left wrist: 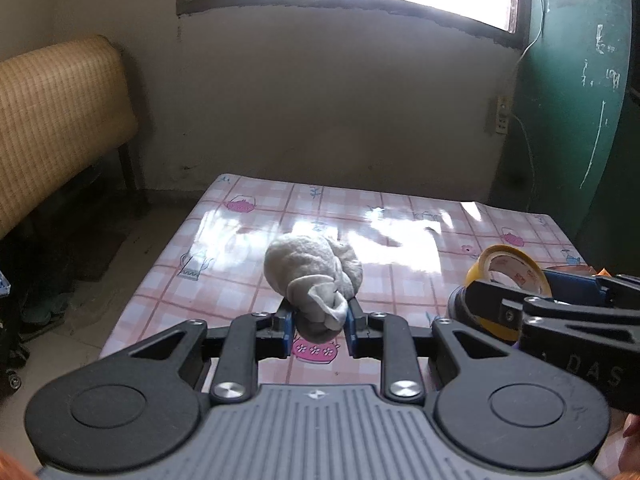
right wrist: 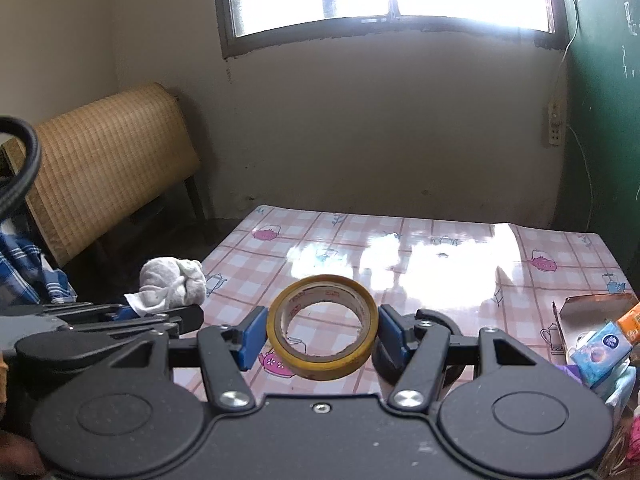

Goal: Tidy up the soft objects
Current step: 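Lift and carry cloth ball and tape roll with both tools toward the box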

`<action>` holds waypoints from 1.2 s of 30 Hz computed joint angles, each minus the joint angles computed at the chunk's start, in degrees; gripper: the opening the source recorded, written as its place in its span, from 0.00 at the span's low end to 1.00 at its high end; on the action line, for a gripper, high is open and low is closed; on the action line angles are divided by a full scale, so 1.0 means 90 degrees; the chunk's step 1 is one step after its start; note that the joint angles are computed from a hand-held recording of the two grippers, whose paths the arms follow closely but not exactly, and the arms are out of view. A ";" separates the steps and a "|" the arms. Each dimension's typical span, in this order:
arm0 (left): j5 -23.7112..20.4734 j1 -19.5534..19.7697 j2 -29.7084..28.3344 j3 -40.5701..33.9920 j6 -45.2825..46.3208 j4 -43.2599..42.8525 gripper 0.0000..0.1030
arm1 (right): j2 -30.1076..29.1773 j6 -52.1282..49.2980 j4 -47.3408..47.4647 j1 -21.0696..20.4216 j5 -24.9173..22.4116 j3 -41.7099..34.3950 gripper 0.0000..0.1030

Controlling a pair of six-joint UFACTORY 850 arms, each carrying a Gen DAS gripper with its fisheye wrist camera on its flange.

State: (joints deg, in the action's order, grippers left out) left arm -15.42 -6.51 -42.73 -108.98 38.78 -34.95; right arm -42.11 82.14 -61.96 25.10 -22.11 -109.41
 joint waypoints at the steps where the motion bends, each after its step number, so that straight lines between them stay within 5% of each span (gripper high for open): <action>1: 0.0006 -0.0018 -0.0008 -0.0025 -0.0029 0.0043 0.25 | -0.0006 -0.0057 0.0044 -0.0018 -0.0016 -0.0027 0.69; 36: -0.0428 -0.0503 -0.0471 -0.0856 -0.0212 0.0293 0.25 | 0.0375 0.0493 -0.0408 -0.0468 -0.0270 0.0435 0.69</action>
